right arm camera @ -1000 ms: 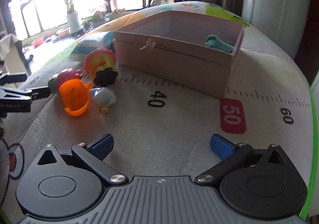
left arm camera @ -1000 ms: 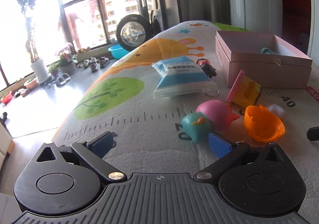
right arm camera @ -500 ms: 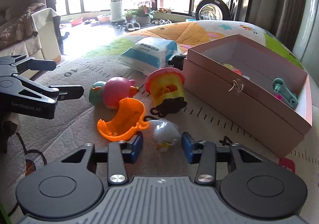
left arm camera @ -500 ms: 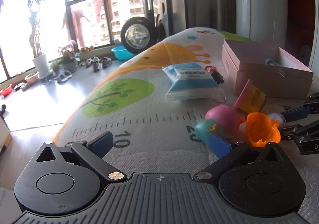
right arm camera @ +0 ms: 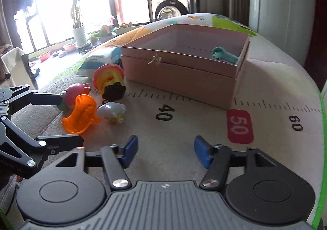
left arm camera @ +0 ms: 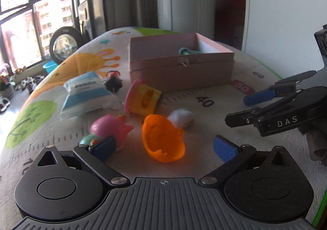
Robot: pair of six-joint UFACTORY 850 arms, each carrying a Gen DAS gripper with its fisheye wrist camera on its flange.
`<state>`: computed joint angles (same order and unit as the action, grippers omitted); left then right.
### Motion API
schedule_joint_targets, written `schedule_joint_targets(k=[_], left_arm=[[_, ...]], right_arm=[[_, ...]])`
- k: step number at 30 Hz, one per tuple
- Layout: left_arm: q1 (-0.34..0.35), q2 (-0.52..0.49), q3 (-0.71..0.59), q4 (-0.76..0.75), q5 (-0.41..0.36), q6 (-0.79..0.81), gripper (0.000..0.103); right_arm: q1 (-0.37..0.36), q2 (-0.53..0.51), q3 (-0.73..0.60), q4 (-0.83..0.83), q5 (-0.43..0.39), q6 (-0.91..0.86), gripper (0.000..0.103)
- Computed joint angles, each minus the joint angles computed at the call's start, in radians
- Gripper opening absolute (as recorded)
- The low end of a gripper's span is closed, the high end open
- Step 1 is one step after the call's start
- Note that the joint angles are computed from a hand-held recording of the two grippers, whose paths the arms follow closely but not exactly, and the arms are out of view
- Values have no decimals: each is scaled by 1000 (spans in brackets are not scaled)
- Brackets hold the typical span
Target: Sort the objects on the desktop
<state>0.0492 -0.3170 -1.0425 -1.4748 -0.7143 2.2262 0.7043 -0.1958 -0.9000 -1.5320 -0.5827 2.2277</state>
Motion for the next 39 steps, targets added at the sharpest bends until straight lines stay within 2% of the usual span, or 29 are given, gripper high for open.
schedule_joint_targets(k=[1,5,7,9,11,14,18,20,23,25,26,27,28,30,34,35,36,37,38,39], left_arm=[[-9,-2,1,-4,7,8,103],[-39,-3,11,-86,76,57,103],[-38,-3,11,-115,81,61,98],[-34,-3,6,-106,79,38,76],[-33,-6,2,-101,86,24,68],[-29,-7,2,-108,99,16,67],[-14,-1,14,-126,111,25,50],[0,1,17,-111,103,14,50],[25,6,25,-91,103,-4,53],[35,12,31,-97,118,1,67],[39,15,35,-109,128,16,79],[43,15,37,-118,130,22,87],[49,13,33,-107,123,0,89],[58,6,24,-97,106,-35,91],[66,-1,16,-78,82,-58,91],[69,-2,16,-75,75,-58,91],[68,-2,18,-77,71,-55,91],[68,-1,19,-80,69,-51,91],[67,0,19,-79,70,-49,91],[62,2,20,-76,75,-45,91]], right_arm=[[6,-2,6,-4,-25,16,87],[-16,15,29,-45,9,106,100],[-22,20,37,-71,24,139,102],[-21,18,37,-72,26,138,103],[-19,13,31,-59,25,119,103],[-15,3,18,-17,18,63,103],[-14,-2,8,18,20,12,103],[-15,-3,3,36,24,-12,103],[-2,-40,-51,166,-11,-226,103],[-14,-38,-69,180,67,-335,103],[-11,-36,-77,146,90,-347,103],[-1,-40,-85,91,79,-324,103],[7,-48,-102,53,73,-330,102],[6,-72,-143,33,94,-365,83],[-10,-158,-240,83,107,-447,71],[-15,-178,-259,115,107,-475,63],[-23,-190,-272,147,116,-496,50],[-35,-190,-272,149,148,-475,48],[-42,-185,-273,175,161,-480,38],[-44,-180,-274,200,162,-492,38]])
